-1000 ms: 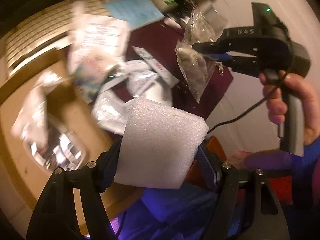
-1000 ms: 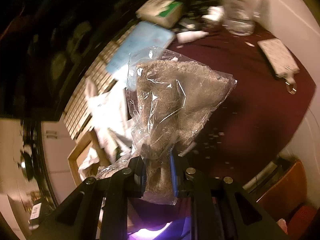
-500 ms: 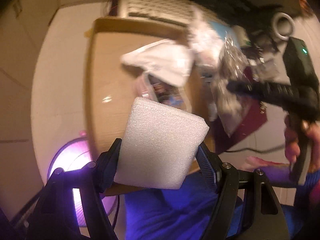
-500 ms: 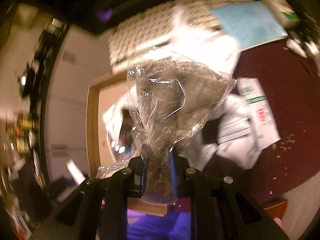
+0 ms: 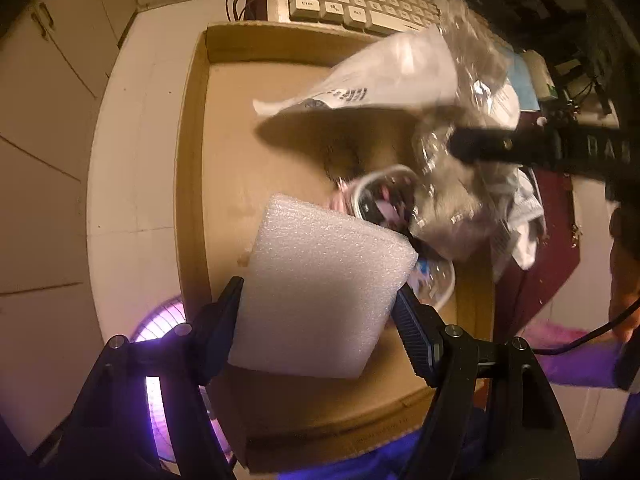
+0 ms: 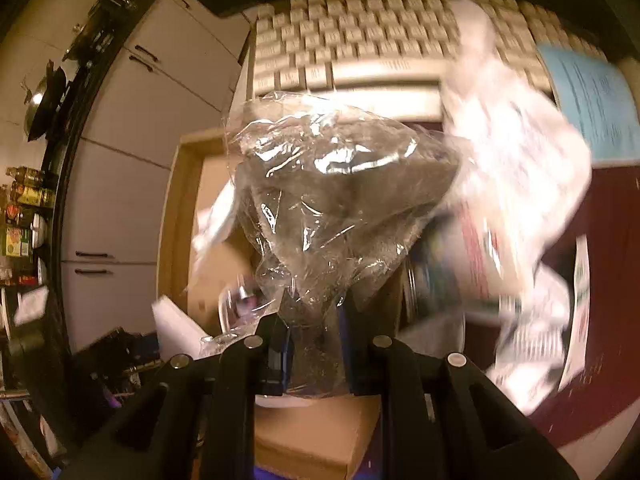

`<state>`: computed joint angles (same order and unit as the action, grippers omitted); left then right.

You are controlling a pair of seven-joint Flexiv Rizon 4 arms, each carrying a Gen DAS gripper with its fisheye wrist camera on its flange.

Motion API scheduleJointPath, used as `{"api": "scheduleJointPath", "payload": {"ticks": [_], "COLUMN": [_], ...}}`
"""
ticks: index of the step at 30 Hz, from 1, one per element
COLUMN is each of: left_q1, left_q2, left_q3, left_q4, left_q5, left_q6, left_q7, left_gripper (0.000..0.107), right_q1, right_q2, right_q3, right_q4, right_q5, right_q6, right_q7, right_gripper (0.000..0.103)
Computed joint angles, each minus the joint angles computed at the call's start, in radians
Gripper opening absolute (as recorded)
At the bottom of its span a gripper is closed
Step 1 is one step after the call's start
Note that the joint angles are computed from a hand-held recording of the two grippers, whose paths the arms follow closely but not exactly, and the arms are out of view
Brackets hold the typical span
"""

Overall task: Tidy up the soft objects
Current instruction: 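Place the foam block in the tray with the left gripper while the right gripper drops the grey bag there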

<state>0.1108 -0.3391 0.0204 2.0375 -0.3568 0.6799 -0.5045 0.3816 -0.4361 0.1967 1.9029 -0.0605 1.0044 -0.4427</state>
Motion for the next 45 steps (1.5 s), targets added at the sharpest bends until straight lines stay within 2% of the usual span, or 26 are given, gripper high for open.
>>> {"api": "scheduleJointPath", "payload": {"ticks": [9, 13, 15, 16, 17, 19, 25, 29, 30, 33, 36, 40, 45], "left_q1": [-0.006, -0.006, -0.005, -0.004, -0.005, -0.001, 0.014, 0.026, 0.027, 0.031, 0.02, -0.011, -0.07], "left_q2": [-0.007, 0.005, 0.014, 0.02, 0.029, 0.041, 0.079, 0.113, 0.121, 0.137, 0.153, 0.185, 0.221], "left_q3": [-0.003, 0.002, 0.005, 0.005, 0.006, 0.005, 0.004, 0.009, 0.01, 0.015, 0.016, 0.009, -0.009], "left_q4": [-0.003, 0.005, 0.015, 0.027, 0.039, 0.059, 0.101, 0.105, 0.104, 0.09, 0.087, 0.106, 0.113], "left_q5": [0.009, 0.011, 0.016, 0.01, 0.01, -0.002, -0.067, -0.114, -0.123, -0.142, -0.146, -0.147, -0.103], "left_q6": [0.018, 0.008, 0.015, 0.032, 0.049, 0.074, 0.112, 0.09, 0.083, 0.037, 0.001, -0.026, -0.126], "left_q7": [0.002, -0.016, -0.01, -0.002, 0.006, 0.027, 0.07, 0.111, 0.123, 0.143, 0.141, 0.161, 0.172], "left_gripper": [0.074, 0.076, 0.076, 0.077, 0.077, 0.077, 0.078, 0.078, 0.079, 0.08, 0.08, 0.08, 0.08], "right_q1": [0.004, 0.015, 0.019, 0.014, 0.003, -0.012, -0.06, -0.042, -0.043, -0.052, -0.055, -0.075, -0.082], "right_q2": [-0.064, -0.061, -0.049, -0.038, -0.016, 0.012, 0.107, 0.221, 0.26, 0.337, 0.418, 0.53, 0.532], "right_q3": [0.012, 0.006, 0.0, 0.0, 0.001, 0.005, 0.017, -0.001, -0.004, -0.005, 0.009, 0.035, 0.036], "right_q4": [-0.06, -0.039, -0.025, -0.014, 0.011, 0.046, 0.138, 0.279, 0.319, 0.379, 0.44, 0.534, 0.579], "right_q5": [0.016, 0.019, 0.013, 0.014, 0.021, 0.038, 0.087, 0.052, 0.04, 0.008, -0.039, 0.016, 0.063], "right_q6": [-0.074, -0.038, -0.026, -0.021, -0.007, 0.026, 0.064, 0.183, 0.196, 0.171, 0.112, 0.045, 0.027], "right_q7": [-0.048, -0.031, -0.016, -0.015, -0.017, -0.014, -0.03, 0.056, 0.085, 0.162, 0.283, 0.337, 0.359], "right_gripper": [0.021, 0.022, 0.026, 0.033, 0.045, 0.054, 0.055, 0.066, 0.066, 0.067, 0.073, 0.074, 0.078]}}
